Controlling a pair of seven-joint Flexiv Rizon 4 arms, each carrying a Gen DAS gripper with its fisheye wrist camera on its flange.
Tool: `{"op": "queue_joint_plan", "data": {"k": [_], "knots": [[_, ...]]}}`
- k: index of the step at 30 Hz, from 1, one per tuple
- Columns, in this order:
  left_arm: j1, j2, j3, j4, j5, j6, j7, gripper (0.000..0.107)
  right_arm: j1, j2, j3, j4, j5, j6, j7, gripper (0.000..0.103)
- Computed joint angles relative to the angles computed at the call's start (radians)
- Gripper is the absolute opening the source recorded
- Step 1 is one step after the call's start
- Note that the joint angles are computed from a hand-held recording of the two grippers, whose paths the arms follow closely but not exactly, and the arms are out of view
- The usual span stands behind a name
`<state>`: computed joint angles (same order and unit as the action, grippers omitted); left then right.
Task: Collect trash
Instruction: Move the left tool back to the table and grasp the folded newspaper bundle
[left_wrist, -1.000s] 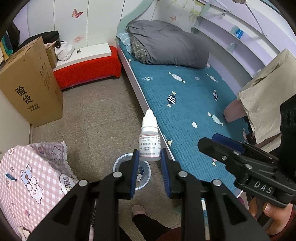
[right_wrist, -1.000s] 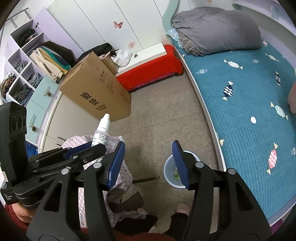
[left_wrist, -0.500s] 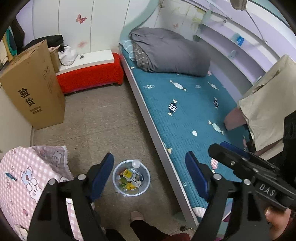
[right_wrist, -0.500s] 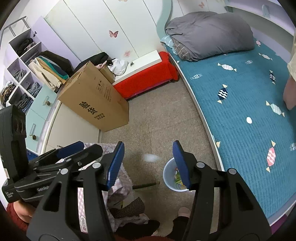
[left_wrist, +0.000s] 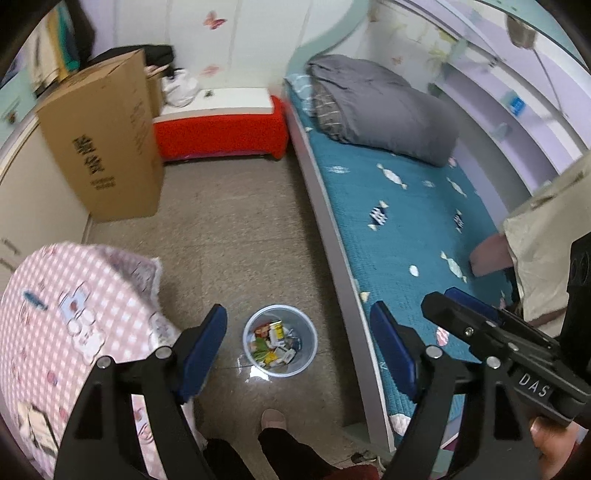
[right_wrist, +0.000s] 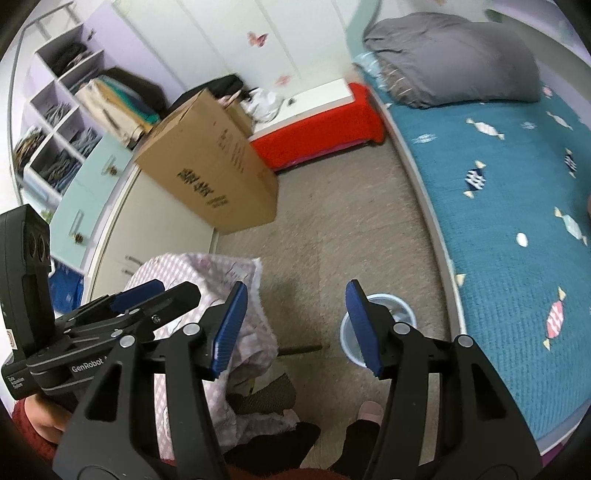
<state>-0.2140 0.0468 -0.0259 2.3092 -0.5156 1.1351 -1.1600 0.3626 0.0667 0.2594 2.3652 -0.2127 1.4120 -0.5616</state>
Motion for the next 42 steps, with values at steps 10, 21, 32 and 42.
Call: {"op": "queue_joint_plan", "data": {"k": [10, 21, 32, 42], "knots": [[0.132, 0.119, 0.113, 0.109, 0.114, -0.025, -0.108, 0.078, 0.109, -0.187, 0.059, -0.206, 0.16, -0.041, -0.234, 0.055], [0.4, 0.176, 0.287, 0.195, 0.16, -0.108, 0.001, 0.078, 0.263, -0.403, 0.088, -0.445, 0.118, -0.143, -0.274, 0.055], [0.716, -0.021, 0.416, 0.151, 0.034, -0.078, 0.432, 0.078, 0.449, -0.634, 0.06, -0.71, 0.017, -0.275, -0.14, 0.055], [0.874, -0.238, 0.362, 0.077, -0.033, -0.106, 0.659, 0.058, 0.548, -0.784, 0.046, -0.937, 0.008, -0.417, -0.1, 0.055]]}}
